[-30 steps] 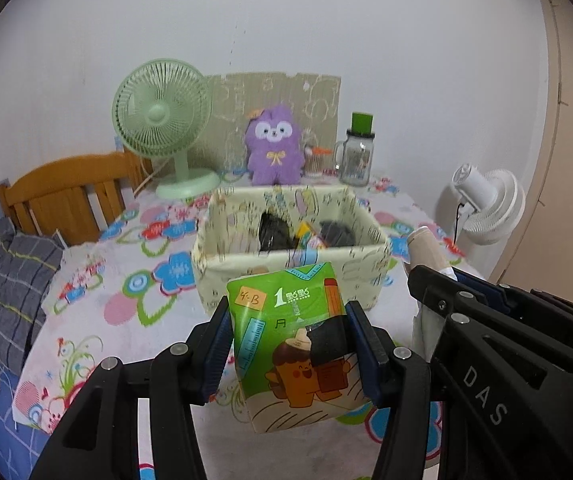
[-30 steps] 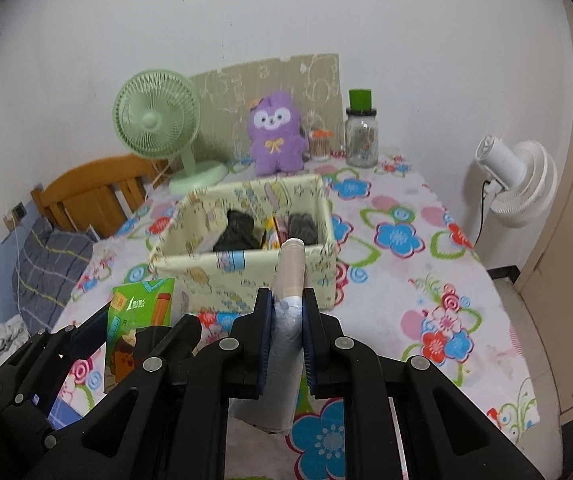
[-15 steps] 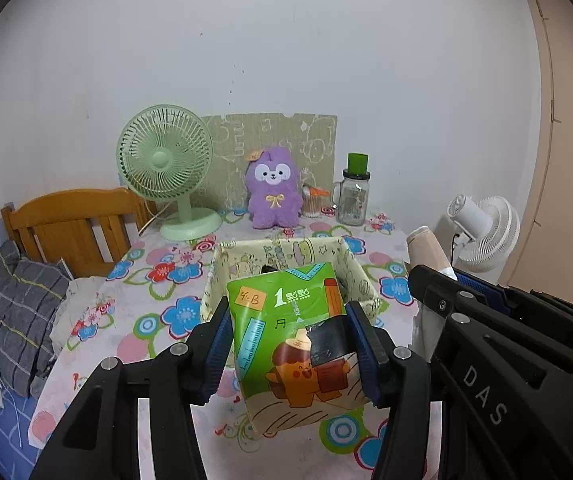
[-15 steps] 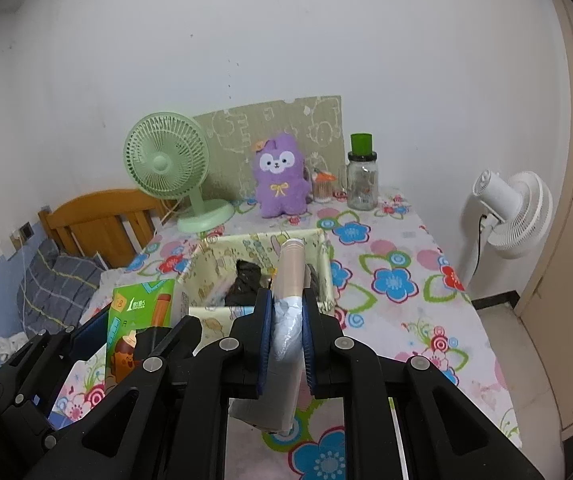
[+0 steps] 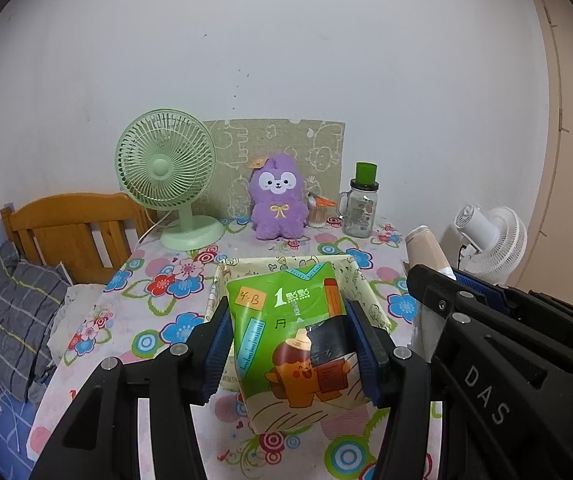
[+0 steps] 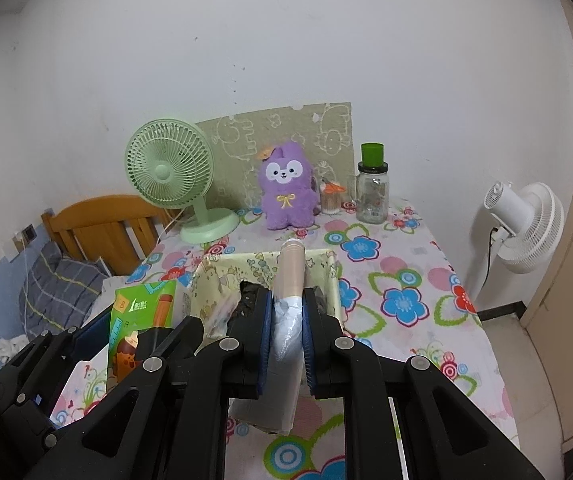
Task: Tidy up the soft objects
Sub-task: 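Carry the green packet with left tool while right tool carries the white packet over the box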
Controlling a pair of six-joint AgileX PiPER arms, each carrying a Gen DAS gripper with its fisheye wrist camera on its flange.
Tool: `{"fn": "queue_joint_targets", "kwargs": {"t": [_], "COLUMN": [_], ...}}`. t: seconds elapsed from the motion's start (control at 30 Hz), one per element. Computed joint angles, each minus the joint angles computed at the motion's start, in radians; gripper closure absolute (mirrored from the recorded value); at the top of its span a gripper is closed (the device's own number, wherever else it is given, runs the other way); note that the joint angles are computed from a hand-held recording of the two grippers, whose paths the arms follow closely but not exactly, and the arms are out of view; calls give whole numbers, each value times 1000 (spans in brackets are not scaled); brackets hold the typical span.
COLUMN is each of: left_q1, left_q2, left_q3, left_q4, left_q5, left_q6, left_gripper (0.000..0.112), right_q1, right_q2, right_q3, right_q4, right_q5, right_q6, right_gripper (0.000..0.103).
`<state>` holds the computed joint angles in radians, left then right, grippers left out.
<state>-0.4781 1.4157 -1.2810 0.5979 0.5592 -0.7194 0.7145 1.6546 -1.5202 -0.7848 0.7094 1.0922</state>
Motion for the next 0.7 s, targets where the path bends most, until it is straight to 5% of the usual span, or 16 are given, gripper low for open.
{"fn": "queue_joint_targets", "kwargs": {"t": [0.7], "left_q1": [95], "left_q2": [247], "left_q3": [-248], "left_q4": [-155], "left_q5": [-3], "left_q6": [170], "left_gripper": [56], "right_q1": [-150], "right_q2": [224], "right_q3": [-267], "right_q4": [231], "right_q5": [-61], "right_q6": [-285], "right_gripper": [86]}}
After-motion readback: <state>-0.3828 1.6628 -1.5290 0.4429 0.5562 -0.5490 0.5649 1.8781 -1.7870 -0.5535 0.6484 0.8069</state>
